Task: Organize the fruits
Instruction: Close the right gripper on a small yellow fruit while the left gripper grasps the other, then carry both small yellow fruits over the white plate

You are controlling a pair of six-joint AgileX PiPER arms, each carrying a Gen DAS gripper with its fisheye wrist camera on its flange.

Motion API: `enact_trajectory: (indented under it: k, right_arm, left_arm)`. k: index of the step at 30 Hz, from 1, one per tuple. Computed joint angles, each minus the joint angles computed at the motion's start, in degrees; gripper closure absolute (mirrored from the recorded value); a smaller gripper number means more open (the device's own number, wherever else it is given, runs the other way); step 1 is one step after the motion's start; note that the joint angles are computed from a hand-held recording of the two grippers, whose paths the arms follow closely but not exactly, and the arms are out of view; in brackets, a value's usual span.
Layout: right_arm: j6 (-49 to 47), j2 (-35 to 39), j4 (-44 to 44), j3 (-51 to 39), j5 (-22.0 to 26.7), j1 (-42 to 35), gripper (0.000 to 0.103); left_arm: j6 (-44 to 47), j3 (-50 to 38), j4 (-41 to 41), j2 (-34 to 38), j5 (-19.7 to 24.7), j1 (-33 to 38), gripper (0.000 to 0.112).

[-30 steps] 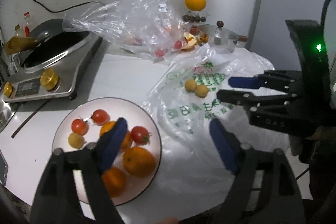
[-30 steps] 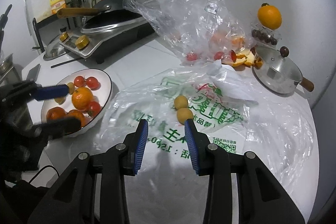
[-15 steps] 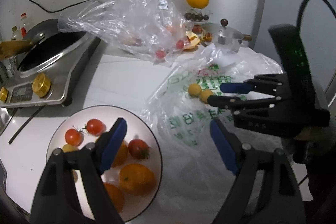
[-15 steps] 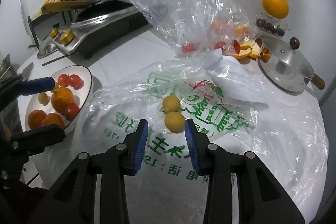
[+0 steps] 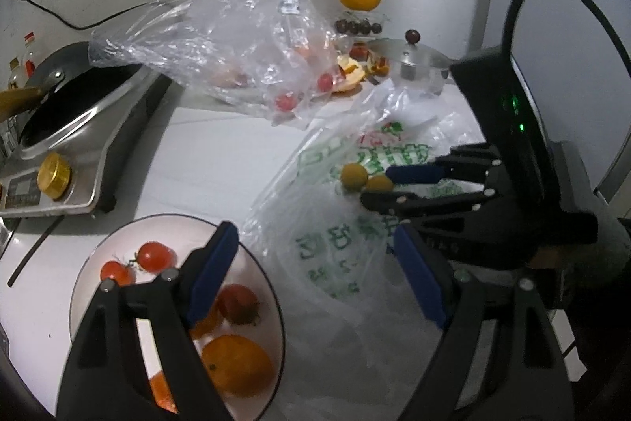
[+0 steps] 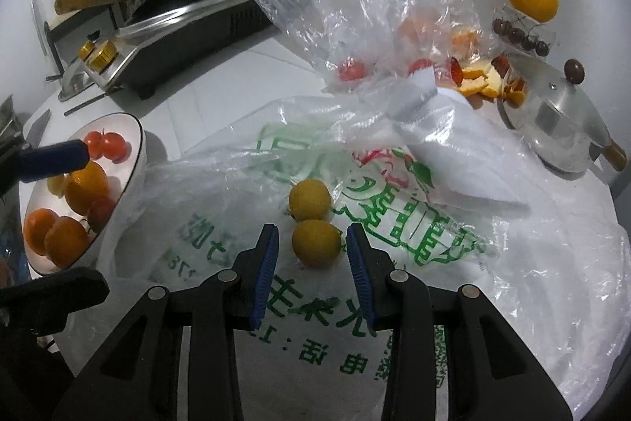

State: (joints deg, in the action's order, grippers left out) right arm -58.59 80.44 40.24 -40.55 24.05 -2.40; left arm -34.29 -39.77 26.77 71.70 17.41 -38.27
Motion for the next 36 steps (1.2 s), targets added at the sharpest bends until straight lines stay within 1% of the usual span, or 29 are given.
enact_trajectory:
  k: [2,7,10,14,17,20,23,25,26,28,29,32,36]
  right_arm:
    - [0.3,0.1,-0.6,0.2,-0.3,0.1,0.075]
    - [-6.5,-1.7,4.7,1.0,2.0,-3.2,0.075]
    - [-10.1,-3.5,7.2,1.4,4.4,-7.1,0.075]
    - [-14.0,-5.6,8.9,2.0,8.1,-13.3,0.075]
    - [-17.5,-6.4,10.5,2.0,11.0,-17.9,0.075]
    - [-20.9,-6.1,12.5,1.8,14.0,-22.0,0.075]
    - [-22.9,-5.3,13.7,1.2,15.6,-24.5,0.075]
    - [-24.6,-4.4,14.8,0.7,16.6,-25.9,0.075]
    - [-25.2,-3.9,15.2,0.4,16.9,-26.4,0.075]
    - [-26.2,-2.4,15.8,-0.2,17.1,-27.0,0.075]
    - [-26.9,-2.0,16.3,-0.3,17.3,-27.5,0.075]
    - [-28.6,-0.8,17.6,-0.8,18.7,-29.2,0.075]
    - [-30.0,0.9,18.9,-1.6,20.2,-30.6,0.075]
  left_arm:
    - [-0.1,-0.6,0.2,1.0,0.1,-0.5,0.030]
    - [-2.5,-3.3,3.0,3.8,1.6,-2.6,0.030]
    - [-1.4,-6.5,1.0,6.7,2.1,-3.3,0.030]
    - [-3.9,-9.5,3.9,10.0,2.4,-5.2,0.030]
    - [-3.6,-11.6,3.6,12.6,2.9,-6.1,0.031]
    - [-1.9,-13.8,2.4,15.3,3.5,-6.8,0.036]
    - [-1.5,-15.9,2.8,17.7,4.5,-7.4,0.043]
    - [-1.2,-17.4,2.8,19.6,5.1,-7.5,0.051]
    - [0.0,-18.4,1.0,20.8,5.2,-7.0,0.052]
    - [4.9,-20.9,-5.1,23.3,6.4,-5.8,0.062]
    - [5.8,-22.1,-6.2,24.4,6.9,-5.5,0.063]
    - [2.7,-24.8,-3.5,26.8,8.7,-5.7,0.063]
    - [2.7,-27.6,-4.1,29.1,9.7,-5.3,0.064]
